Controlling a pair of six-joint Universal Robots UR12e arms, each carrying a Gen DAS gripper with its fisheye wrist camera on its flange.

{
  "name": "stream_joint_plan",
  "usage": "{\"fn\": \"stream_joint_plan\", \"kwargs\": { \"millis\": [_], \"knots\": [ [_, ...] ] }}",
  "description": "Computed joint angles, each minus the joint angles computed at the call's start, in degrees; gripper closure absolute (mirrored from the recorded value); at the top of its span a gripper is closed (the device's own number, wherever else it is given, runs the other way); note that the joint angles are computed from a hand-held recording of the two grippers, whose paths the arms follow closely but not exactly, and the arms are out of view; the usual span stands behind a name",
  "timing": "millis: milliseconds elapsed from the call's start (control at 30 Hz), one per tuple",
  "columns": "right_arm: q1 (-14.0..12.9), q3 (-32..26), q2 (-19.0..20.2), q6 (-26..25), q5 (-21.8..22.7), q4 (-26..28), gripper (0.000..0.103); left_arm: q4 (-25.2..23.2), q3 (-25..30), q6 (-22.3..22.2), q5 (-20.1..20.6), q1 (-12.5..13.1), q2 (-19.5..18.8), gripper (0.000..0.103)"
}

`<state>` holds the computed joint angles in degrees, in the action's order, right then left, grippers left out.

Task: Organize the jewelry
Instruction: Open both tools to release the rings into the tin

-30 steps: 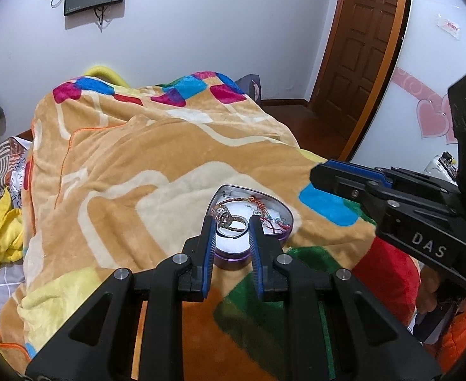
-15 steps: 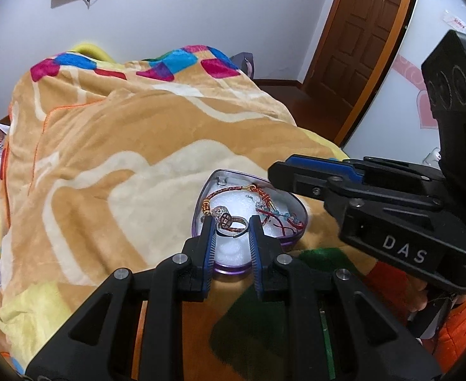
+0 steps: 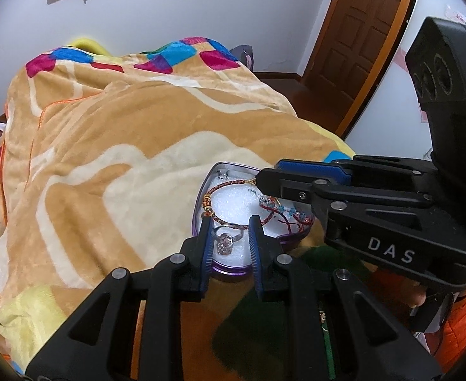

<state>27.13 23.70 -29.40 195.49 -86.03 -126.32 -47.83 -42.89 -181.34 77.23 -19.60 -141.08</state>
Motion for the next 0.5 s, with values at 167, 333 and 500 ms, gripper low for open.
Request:
{"fn": "stream_joint_plan", "kwargs": {
  "millis": [167,333,500],
  "knots": [
    [0.16,0.26,-0.47,-0.64,-0.26,0.42,0.085,0.99,-0.98,0.06,0.33,-0.01,0.86,0.083],
    [0.61,2.47,-2.05,-1.67,-2.2,-1.44,0.081,2.39,-2.61,0.58,1.99,-0.22,2.28,0.083],
    [1.07,5.51,-4.06,-2.01,-4.19,-4.36,0.081,4.3,-4.7,0.83,3.32,-0.38,4.06,0.083]
  ]
}}
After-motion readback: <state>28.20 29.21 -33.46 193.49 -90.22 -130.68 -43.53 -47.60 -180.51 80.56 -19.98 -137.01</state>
